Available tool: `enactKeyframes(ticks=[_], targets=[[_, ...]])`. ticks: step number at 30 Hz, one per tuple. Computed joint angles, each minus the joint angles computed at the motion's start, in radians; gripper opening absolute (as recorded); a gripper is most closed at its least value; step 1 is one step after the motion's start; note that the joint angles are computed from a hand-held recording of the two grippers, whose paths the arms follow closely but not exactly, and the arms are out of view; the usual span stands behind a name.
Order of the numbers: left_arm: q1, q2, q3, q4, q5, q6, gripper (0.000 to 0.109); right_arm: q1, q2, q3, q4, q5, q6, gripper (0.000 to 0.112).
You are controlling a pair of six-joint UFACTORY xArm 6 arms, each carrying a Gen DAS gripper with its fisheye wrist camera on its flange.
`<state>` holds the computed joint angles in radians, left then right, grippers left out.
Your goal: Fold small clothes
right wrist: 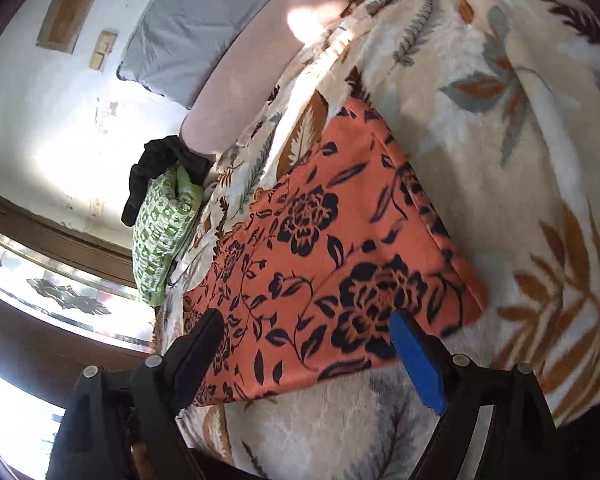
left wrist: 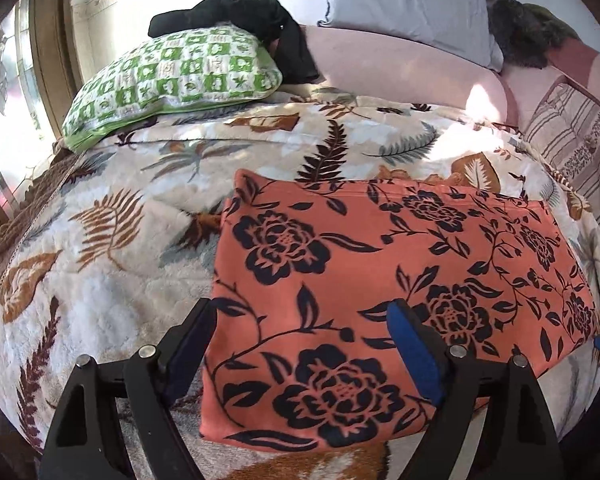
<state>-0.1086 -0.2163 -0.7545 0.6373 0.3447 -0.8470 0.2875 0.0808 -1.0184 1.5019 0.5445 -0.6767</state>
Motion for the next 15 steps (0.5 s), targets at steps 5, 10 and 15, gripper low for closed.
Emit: enactKeyframes(ticks=[5,10,15], targets=[[-0.049,0.083,-0.069,-0.100,0.036,0.070,0.088,-0.052,0.044,0.026,0.196,0.080,-0.025,0.088],[-0.077,0.112,-0.090,-0.159,0.104,0.080,0.088,-0.075,0.136,-0.048,0.370,0.090,-0.021,0.087],[-0.100,0.075,-0.082,-0.095,0.156,0.023,0.088,-0.066,0.141,-0.092,0.365,0.022,-0.050,0.011]])
